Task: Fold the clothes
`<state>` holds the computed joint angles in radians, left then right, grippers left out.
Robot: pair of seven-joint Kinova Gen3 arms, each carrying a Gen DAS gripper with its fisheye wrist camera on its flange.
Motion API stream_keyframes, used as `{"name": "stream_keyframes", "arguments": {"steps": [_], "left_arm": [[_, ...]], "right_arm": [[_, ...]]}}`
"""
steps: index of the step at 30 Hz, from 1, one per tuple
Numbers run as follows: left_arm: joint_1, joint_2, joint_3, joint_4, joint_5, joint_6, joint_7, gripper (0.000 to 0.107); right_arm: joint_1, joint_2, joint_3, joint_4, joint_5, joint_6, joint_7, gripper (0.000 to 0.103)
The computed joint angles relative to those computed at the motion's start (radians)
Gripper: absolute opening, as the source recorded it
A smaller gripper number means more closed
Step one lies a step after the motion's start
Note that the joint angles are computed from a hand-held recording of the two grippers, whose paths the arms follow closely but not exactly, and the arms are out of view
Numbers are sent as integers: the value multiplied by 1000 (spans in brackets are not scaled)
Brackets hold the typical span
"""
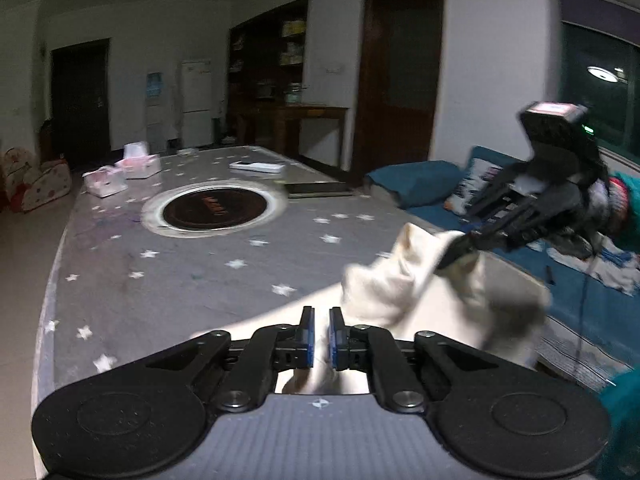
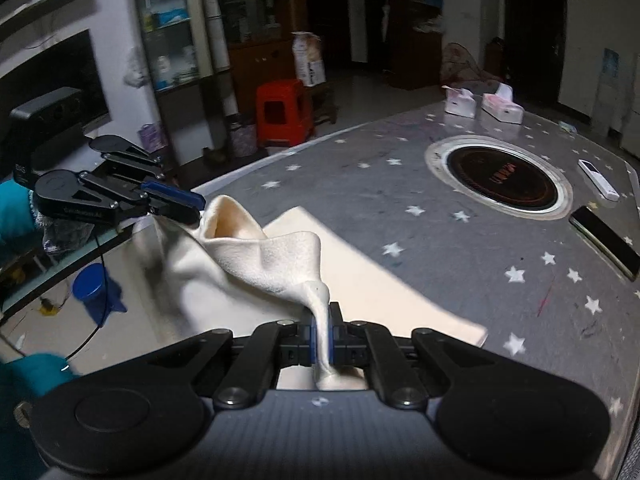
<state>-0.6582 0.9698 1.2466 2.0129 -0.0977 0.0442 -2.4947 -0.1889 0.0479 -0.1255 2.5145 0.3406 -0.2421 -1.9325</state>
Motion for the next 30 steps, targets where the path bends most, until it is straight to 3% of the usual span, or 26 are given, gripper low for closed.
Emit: {"name": "stream_keyframes", "arguments": {"steps": [3, 7, 9, 11, 13, 14, 20, 24, 27, 30], "left_arm": [[96, 18, -81, -99, 25, 3, 32, 4], [190, 47, -168, -244, 90, 133, 69, 6], [229, 9, -225, -258, 116, 153, 69, 8], [258, -28, -275, -249, 135, 149, 62, 19], [248, -39, -279, -213, 150, 120, 25, 43], [257, -52, -295, -202, 156, 110, 13, 44], [318, -113, -372, -137, 138, 31, -19, 40], [335, -126, -383, -91, 72, -58, -9, 11], [301, -123, -341, -69, 28, -90, 20, 7], [211, -95, -236, -28, -34, -164, 42, 7]], "right_arm": [[20, 121, 31, -50, -51, -46, 54, 4], [64, 253, 21, -117, -98, -54, 81, 4], [68, 294, 18, -131, -124, -53, 106, 4], [82, 314, 4, -134, -134, -54, 120, 5], [90, 316, -5, -133, -139, -49, 136, 5], [94, 316, -12, -133, -140, -45, 140, 6], [102, 333, -21, -147, -158, -28, 177, 10], [73, 334, 1, -140, -195, -39, 203, 11], [2, 319, 52, -134, -255, -37, 253, 6], [-30, 281, 76, -113, -294, -62, 298, 5]]}}
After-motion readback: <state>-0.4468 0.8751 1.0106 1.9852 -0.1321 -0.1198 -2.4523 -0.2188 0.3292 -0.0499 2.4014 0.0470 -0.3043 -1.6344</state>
